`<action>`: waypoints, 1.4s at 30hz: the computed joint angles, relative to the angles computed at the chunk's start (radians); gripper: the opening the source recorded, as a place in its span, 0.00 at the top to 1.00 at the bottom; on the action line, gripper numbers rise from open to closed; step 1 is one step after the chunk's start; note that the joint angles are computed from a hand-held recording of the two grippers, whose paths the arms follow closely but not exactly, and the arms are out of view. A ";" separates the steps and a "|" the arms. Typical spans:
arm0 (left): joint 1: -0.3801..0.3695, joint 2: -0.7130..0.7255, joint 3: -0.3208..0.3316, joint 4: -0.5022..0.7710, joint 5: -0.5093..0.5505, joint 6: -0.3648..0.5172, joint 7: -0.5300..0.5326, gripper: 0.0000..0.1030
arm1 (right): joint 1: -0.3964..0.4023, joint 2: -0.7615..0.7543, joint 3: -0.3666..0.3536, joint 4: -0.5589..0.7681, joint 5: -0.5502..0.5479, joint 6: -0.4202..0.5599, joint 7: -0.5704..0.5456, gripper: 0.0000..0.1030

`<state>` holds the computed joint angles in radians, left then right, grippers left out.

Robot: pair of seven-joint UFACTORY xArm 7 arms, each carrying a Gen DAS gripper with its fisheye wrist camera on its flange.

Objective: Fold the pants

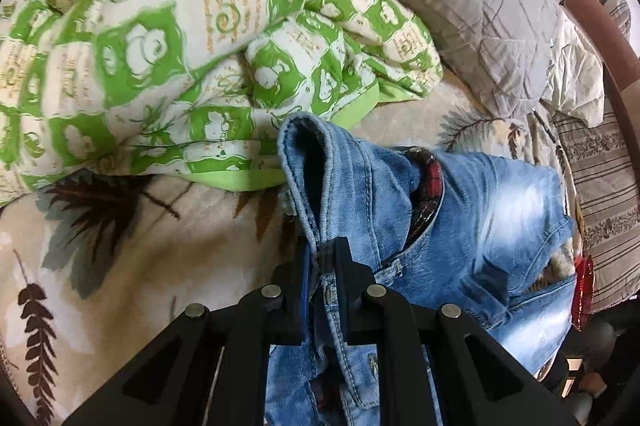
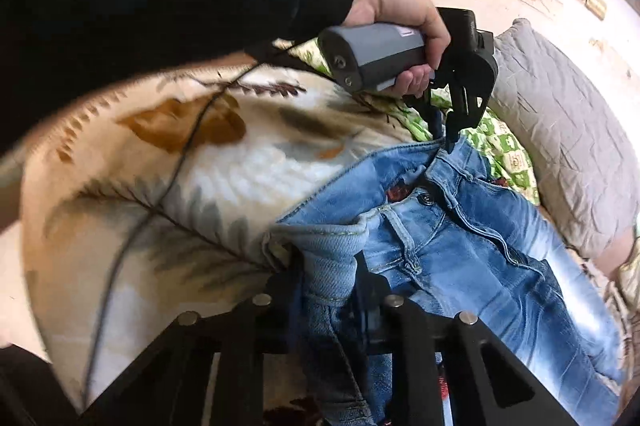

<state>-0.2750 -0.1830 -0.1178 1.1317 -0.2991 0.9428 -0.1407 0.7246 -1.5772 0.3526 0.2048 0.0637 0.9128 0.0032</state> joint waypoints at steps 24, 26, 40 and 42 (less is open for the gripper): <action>0.064 -0.127 0.011 -0.153 0.153 0.031 -0.135 0.29 | 0.180 0.066 0.084 0.014 0.105 0.037 0.181 0.23; 0.067 -0.159 0.010 -0.147 0.164 0.038 -0.150 0.13 | 0.182 0.036 0.089 0.027 0.082 0.053 0.184 0.23; -0.065 -0.252 -0.106 0.022 0.149 0.212 -0.184 0.07 | -0.153 -0.287 -0.410 0.225 -0.163 0.466 -0.004 0.17; -0.092 -0.219 -0.141 0.070 0.161 0.215 -0.192 0.07 | -0.211 -0.261 -0.525 0.301 -0.232 0.519 -0.046 0.17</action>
<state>-0.3669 -0.4022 -0.2587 1.2020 -0.1378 1.1575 -0.3327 0.5140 -1.8380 -0.1724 0.5062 -0.1680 1.4318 -0.0433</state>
